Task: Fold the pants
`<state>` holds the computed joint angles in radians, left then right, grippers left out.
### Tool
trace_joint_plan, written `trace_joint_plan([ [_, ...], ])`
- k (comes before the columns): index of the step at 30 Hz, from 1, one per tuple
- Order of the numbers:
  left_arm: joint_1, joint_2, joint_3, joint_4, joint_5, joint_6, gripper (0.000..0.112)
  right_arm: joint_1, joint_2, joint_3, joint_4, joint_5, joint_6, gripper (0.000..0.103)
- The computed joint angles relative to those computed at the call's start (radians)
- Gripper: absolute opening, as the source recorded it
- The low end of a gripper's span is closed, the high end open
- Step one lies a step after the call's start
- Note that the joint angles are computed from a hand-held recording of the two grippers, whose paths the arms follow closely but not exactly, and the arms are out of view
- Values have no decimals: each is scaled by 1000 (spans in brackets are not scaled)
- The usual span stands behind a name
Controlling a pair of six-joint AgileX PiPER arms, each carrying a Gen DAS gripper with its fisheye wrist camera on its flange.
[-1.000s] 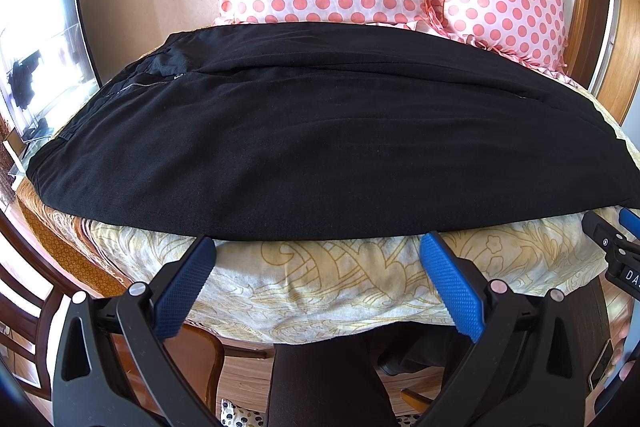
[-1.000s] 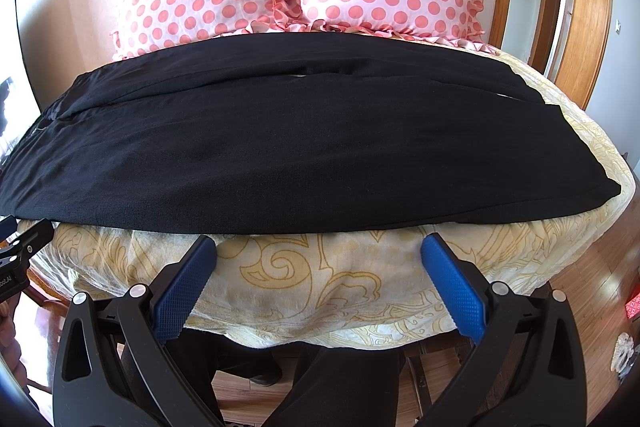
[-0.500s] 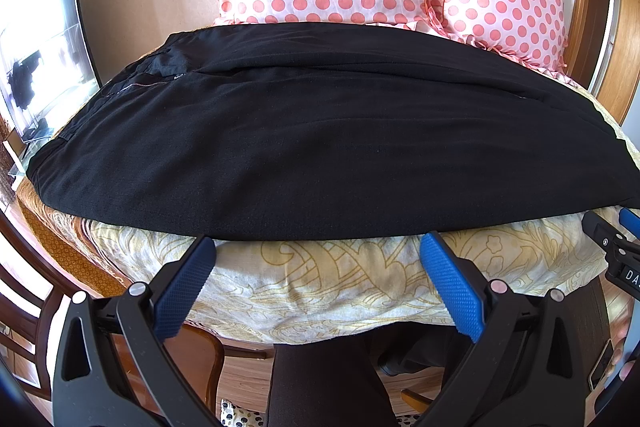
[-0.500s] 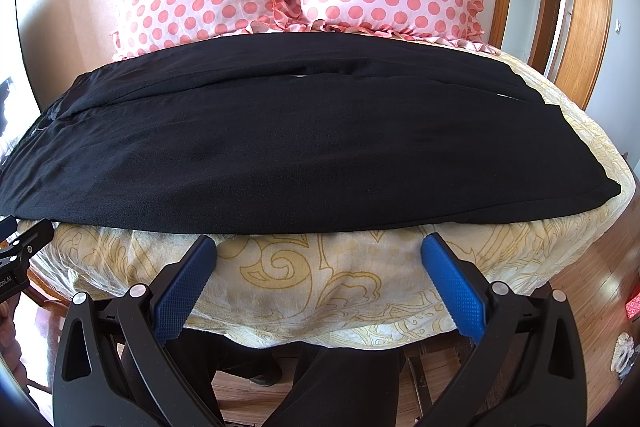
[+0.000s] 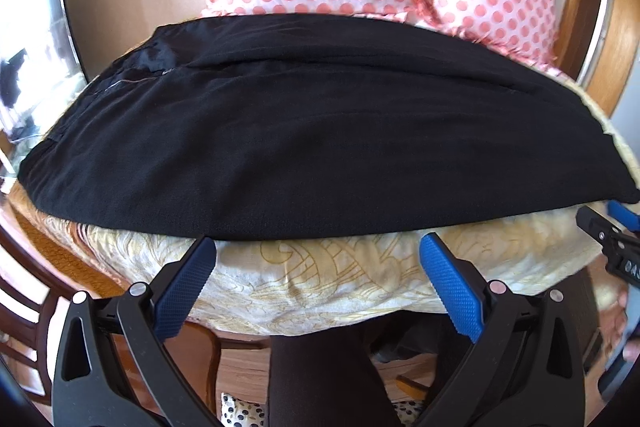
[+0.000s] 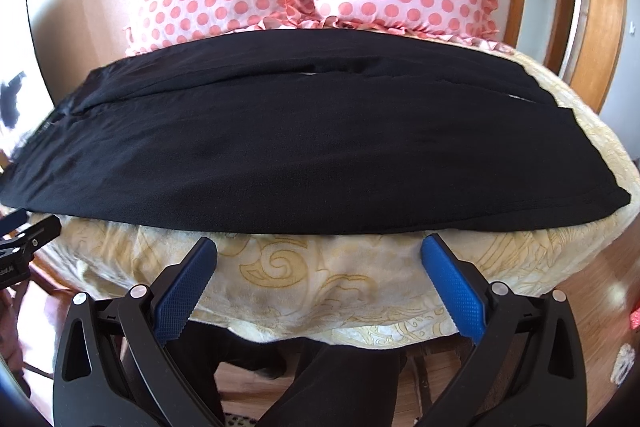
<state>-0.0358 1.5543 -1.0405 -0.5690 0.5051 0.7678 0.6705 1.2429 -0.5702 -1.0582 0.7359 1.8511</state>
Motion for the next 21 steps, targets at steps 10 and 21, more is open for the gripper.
trace_joint_plan([
  [10,-43,80,-222,-50,-123,11,101,-673,10,-286,376,-213,-721,102],
  [21,-146,353,-550,430,-132,-519,101,-1085,867,-1323,718,172,-1083,82],
])
